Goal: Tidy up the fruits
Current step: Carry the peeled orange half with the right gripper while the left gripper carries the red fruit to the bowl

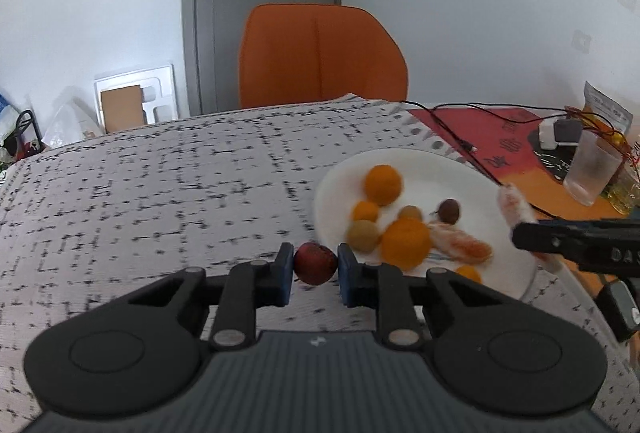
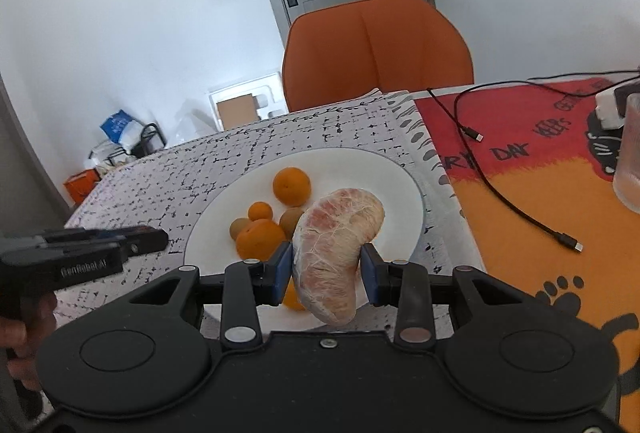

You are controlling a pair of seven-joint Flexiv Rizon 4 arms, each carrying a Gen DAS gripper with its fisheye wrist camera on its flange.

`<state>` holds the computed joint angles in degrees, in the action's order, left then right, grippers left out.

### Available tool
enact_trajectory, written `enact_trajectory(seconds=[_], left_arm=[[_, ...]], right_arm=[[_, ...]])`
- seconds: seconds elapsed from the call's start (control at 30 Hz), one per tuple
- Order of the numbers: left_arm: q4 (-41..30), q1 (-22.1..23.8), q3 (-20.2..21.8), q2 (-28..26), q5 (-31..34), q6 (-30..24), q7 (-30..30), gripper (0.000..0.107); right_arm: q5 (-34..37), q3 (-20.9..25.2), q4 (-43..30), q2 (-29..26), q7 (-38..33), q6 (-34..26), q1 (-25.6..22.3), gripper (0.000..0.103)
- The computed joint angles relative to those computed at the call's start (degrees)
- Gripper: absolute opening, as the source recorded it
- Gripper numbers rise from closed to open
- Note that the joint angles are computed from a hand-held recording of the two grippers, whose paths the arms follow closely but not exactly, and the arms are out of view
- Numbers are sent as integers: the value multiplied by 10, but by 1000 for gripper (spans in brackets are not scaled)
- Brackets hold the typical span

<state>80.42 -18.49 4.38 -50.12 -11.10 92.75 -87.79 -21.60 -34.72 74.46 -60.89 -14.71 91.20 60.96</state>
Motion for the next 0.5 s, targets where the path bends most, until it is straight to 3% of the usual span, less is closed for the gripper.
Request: enact_trajectory(seconds=[0.3, 0.47, 0.5], left_arm=[[-56, -52, 57, -25, 11, -52, -53, 22], [-77, -40, 26, -28, 37, -82, -40, 24], [-82, -46, 35, -30, 44, -86, -44, 25]], right_arm=[[0, 97, -48, -8, -75, 27, -83, 34], [-7, 148, -90, -20, -121, 12, -122, 35], [-7, 149, -94, -22, -125, 15, -125, 35]])
